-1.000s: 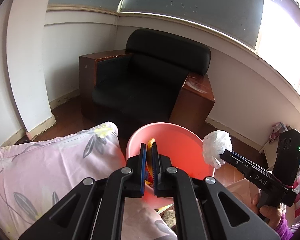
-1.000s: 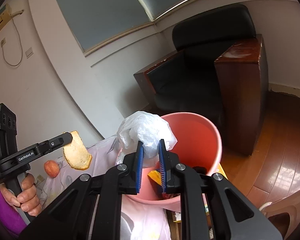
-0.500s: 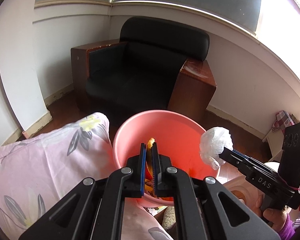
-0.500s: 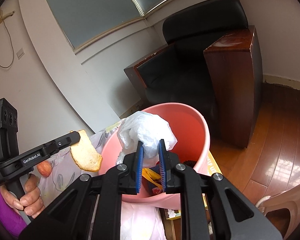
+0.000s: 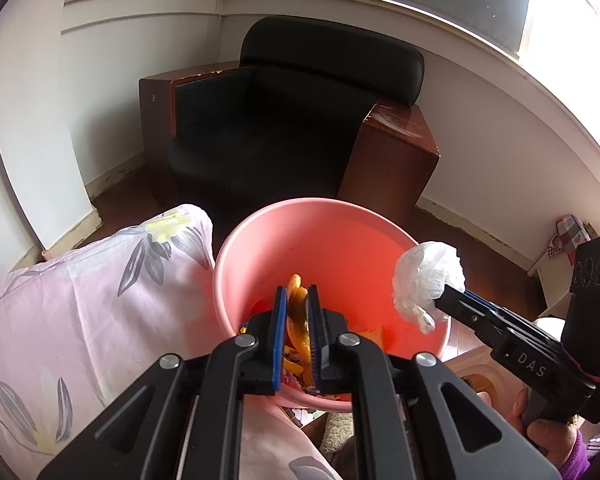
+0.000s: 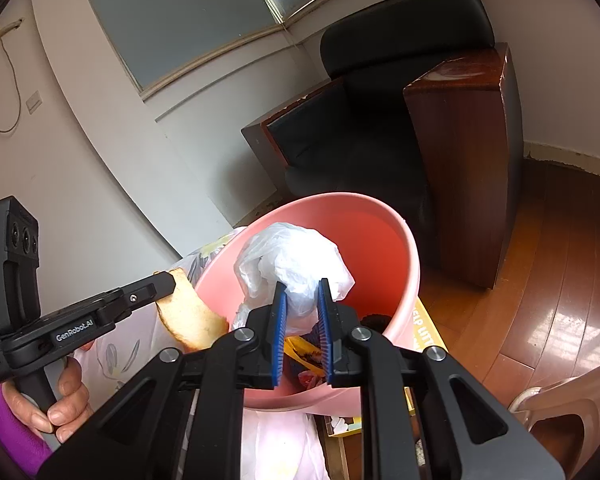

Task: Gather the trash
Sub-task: 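Open both tools to drop the peel and bag into the bucket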

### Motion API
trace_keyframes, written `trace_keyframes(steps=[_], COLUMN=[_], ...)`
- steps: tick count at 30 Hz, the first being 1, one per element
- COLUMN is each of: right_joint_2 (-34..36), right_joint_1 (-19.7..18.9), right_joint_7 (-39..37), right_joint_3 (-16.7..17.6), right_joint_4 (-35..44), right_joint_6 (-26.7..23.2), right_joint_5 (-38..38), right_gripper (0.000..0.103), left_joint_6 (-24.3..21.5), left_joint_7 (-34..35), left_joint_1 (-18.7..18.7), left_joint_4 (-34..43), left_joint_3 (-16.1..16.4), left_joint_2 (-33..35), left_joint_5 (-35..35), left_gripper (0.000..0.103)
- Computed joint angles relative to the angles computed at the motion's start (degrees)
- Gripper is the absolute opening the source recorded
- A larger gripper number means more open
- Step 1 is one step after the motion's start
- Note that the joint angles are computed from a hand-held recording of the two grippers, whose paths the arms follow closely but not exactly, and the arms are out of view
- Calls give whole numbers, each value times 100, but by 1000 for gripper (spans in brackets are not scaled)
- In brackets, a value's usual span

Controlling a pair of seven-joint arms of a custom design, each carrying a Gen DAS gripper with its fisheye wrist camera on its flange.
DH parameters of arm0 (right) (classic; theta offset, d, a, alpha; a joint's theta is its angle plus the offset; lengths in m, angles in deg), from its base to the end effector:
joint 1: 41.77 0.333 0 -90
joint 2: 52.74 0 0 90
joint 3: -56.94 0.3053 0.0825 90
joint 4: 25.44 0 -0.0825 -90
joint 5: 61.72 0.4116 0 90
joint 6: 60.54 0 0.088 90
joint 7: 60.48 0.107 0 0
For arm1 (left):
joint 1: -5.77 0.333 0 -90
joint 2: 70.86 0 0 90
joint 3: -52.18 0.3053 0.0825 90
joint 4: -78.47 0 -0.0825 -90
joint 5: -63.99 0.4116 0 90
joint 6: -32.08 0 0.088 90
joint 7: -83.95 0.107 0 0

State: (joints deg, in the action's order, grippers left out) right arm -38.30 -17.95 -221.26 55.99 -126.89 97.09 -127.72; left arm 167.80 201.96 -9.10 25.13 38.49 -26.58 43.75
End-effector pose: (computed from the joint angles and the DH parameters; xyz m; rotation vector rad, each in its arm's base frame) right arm 0.6198 0.3027 0.4595 -1.0621 1.9357 -0.6102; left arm 0.7585 -0.3232 0.5022 -1.1727 2.4965 -1.1723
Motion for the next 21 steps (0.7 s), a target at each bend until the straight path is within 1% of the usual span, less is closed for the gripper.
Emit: trace_keyframes(steps=[1,2,3,5,7,8,13,14,15,17,18,21], right_joint_2=[-2,-3,-11,-13,-15,-12,44,60,73,82,81,80], right_joint_1=[8,7,21,24,26,24,23,20,20,29,39,68], right_joint_7=[19,30,66,83,96,84,-139,-213,-259,-188,-163,-176], right_joint_3=[-2,-5,-5,0,5,12,63,78,84,58,48,44], right_joint_4=[-6,-5,-15,-15,-18,-15,66,85,100,92,87,98], right_joint_6=[-9,-13,-32,-55,-77,-92,-271,-351,-419,-409,-424,-494], right_joint_5=[-14,-20,-45,-58,-68,-54,215,334,431,462,459,433], right_gripper=[15,15,15,15,15,15,16,21,28,36,39,40], left_joint_6=[25,39,31,114,193,200,241,243,252,314,367,483], left_joint_7=[9,13,13,16,43,49,81,90,90,134,160,196], left_joint_1=[1,1,8,36,62,66,90,112,125,154,160,161], left_joint_4=[-22,-42,-42,-123,-210,-239,-449,-507,-559,-696,-777,-982], left_joint_3=[-7,-4,-5,-24,-39,-29,11,4,3,-4,3,38], left_joint_2=[-15,-32,-39,-93,-148,-169,-314,-354,-389,-478,-527,-659], left_joint_5=[-7,-4,-8,-57,-100,-97,-74,-95,-110,-142,-144,-124], left_gripper=[12,19,31,42,47,51,52,52,52,52,52,52])
